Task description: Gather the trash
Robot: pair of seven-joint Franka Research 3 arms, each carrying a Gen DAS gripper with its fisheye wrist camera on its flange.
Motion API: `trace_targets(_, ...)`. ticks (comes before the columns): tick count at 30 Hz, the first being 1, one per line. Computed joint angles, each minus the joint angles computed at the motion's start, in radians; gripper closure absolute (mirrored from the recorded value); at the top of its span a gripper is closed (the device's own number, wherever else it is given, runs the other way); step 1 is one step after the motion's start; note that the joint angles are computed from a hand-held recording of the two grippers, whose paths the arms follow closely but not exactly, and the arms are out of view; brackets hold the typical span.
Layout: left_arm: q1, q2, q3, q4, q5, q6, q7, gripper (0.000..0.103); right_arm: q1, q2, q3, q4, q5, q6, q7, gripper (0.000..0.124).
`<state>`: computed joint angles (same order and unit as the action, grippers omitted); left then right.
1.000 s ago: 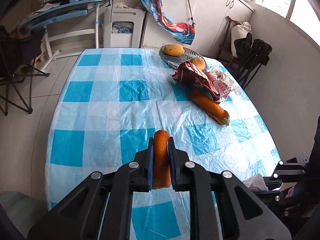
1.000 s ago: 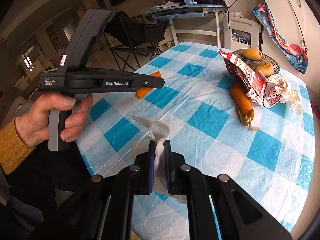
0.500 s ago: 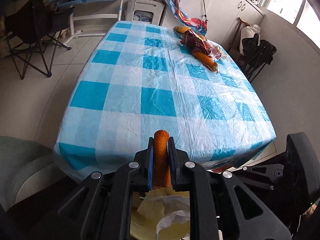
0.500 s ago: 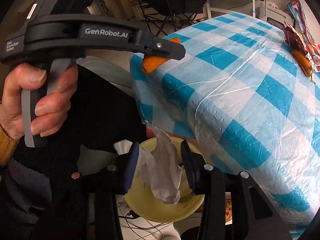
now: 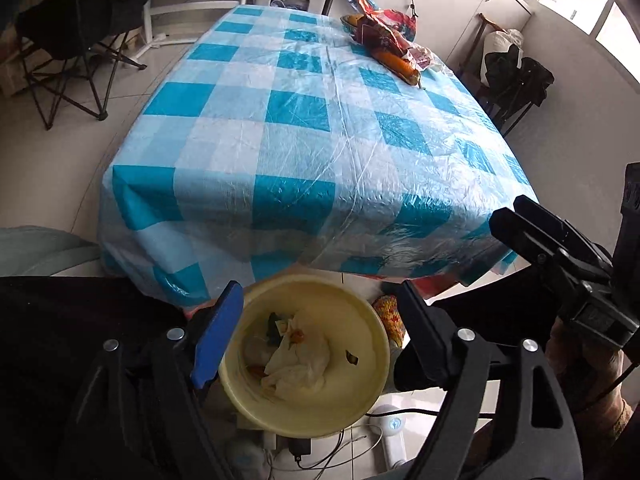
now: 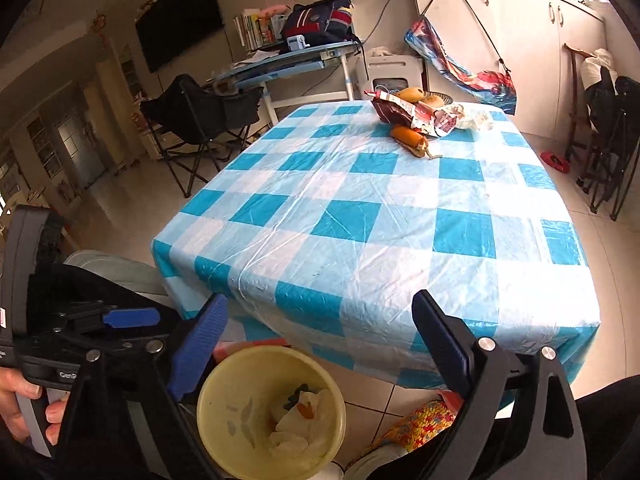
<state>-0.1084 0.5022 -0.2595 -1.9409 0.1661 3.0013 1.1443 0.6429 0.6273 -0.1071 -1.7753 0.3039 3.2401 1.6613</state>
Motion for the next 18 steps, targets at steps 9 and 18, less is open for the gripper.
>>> trace_targets(9, -0.153, -0.029, 0.199, -0.020, 0.150, 0.087, -0.217, 0.015, 0.107, 0.001, -0.112, -0.019, -0.033, -0.035, 0.025, 0.032)
trace_targets(18, -0.137, -0.019, 0.193, -0.013, 0.196, 0.106, -0.269, 0.011, 0.151, 0.025, -0.163, 0.001, -0.096, -0.059, 0.060, 0.032)
